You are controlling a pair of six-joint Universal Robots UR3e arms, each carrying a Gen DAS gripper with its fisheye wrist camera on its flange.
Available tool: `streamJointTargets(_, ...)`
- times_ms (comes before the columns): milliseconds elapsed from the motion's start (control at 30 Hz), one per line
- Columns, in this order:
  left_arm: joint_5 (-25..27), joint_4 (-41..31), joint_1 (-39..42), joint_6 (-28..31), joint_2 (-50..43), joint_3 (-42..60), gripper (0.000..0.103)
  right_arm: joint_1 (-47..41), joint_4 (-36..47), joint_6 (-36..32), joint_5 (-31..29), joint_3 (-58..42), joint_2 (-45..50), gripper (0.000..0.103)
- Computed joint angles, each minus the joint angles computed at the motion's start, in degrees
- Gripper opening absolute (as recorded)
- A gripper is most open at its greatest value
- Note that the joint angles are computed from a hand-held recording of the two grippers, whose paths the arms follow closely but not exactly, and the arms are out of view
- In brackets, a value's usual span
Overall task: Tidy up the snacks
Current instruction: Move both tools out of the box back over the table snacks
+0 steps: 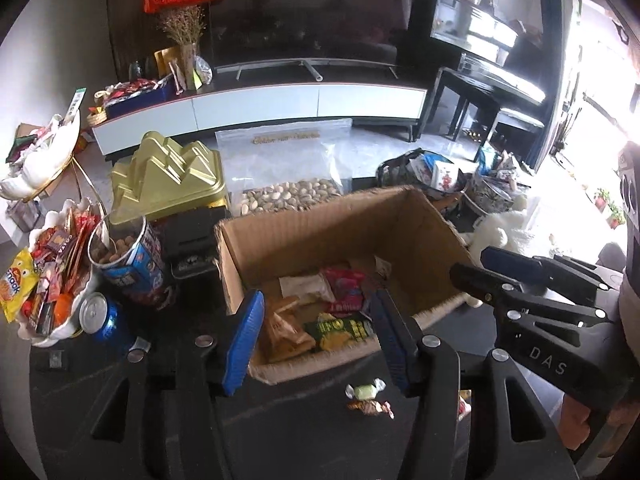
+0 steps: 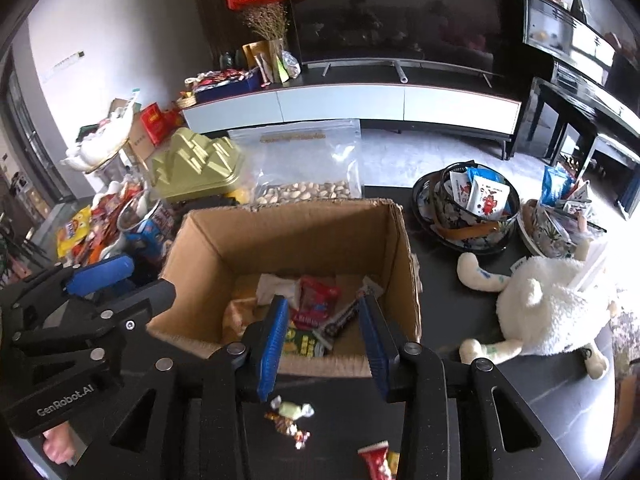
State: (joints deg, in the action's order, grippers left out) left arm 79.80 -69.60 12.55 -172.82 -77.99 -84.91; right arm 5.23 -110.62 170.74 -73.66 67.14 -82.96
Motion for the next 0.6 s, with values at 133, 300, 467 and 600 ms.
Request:
streamJointTargets(133, -0.6, -1.9, -0.5, -0.5, 2.9, -1.0, 0.055, -1.6, 1.5, -1.2, 0.6, 3.8, -5.3, 0.042)
streamJointTargets(300, 0.2, -2.9, -2.6, -1.2, 5.9, -2.8, 0.055, -3.9, 3.5, -2.8, 1.3, 7.7, -10.1, 0.042)
streamJointTargets(467, 0.7, -3.1, -5.0, -2.3, 8.5, -5.8, 0.055, -6.5, 6.0, -4.3, 2.9, 12.8, -14.9, 0.042)
streamJointTargets(600, 1.5, -3.0, -6.8, -3.2, 9.3, -7.7, 0.055, -8.4, 7.0, -5.3, 3.1, 16.5, -17.8, 0.042)
